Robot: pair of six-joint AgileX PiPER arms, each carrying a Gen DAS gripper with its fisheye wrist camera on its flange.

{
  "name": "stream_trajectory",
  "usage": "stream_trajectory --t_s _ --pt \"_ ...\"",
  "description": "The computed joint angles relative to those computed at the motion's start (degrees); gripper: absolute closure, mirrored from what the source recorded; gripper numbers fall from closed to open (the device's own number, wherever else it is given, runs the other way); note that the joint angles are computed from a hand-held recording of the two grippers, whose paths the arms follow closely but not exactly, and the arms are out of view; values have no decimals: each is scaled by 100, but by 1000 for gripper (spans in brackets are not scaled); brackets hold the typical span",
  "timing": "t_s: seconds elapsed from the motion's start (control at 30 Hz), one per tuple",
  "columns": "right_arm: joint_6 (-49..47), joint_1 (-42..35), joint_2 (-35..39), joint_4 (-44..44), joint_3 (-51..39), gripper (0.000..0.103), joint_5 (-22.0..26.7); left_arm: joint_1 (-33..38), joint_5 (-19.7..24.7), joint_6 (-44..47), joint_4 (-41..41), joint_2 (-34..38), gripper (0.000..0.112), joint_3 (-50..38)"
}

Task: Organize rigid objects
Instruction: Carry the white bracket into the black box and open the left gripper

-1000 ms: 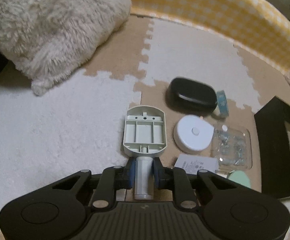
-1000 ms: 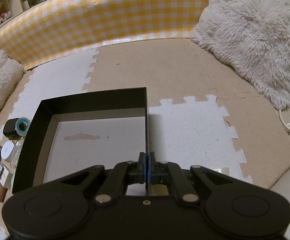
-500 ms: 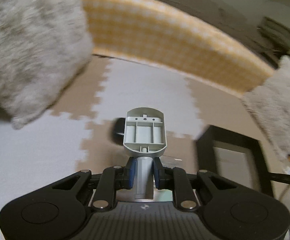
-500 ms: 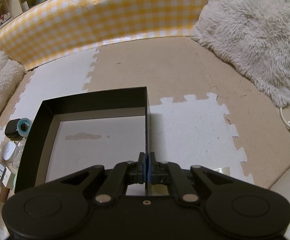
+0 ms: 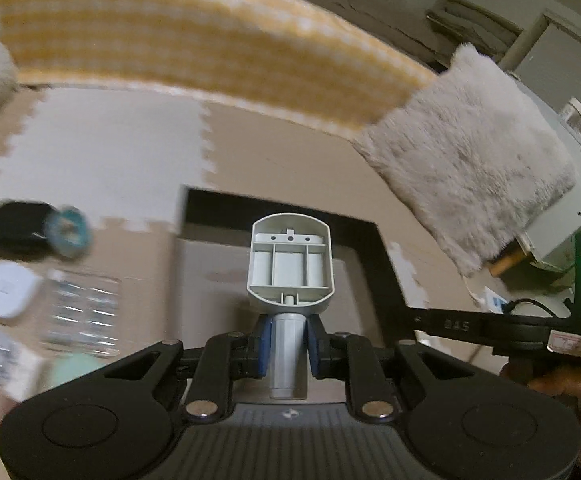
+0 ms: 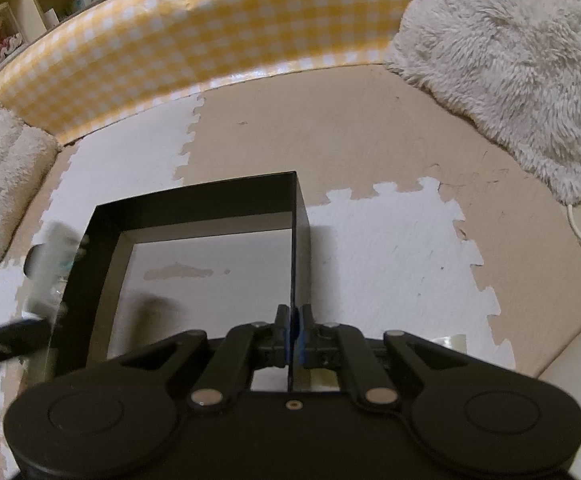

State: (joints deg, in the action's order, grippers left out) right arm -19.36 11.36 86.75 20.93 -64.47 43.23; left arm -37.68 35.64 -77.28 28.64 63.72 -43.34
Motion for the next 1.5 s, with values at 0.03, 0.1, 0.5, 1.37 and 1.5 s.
stream_trajectory --t_s 0.03,0.1,0.5,1.37,1.5 --pt "-48 -33 14 55 -12 98 26 28 -171 -36 -33 204 92 -45" --pt "-125 -104 64 162 -40 98 99 93 -492 -138 -45 584 92 -113" --pt "-189 -266 205 435 -126 97 247 431 -2089 -401 -642 1713 93 -85" --pt "-354 -305 220 500 -140 97 301 -238 239 600 -285 1011 13 -697" --pt "-428 -345 212 578 -109 97 284 -520 652 628 51 730 9 -690"
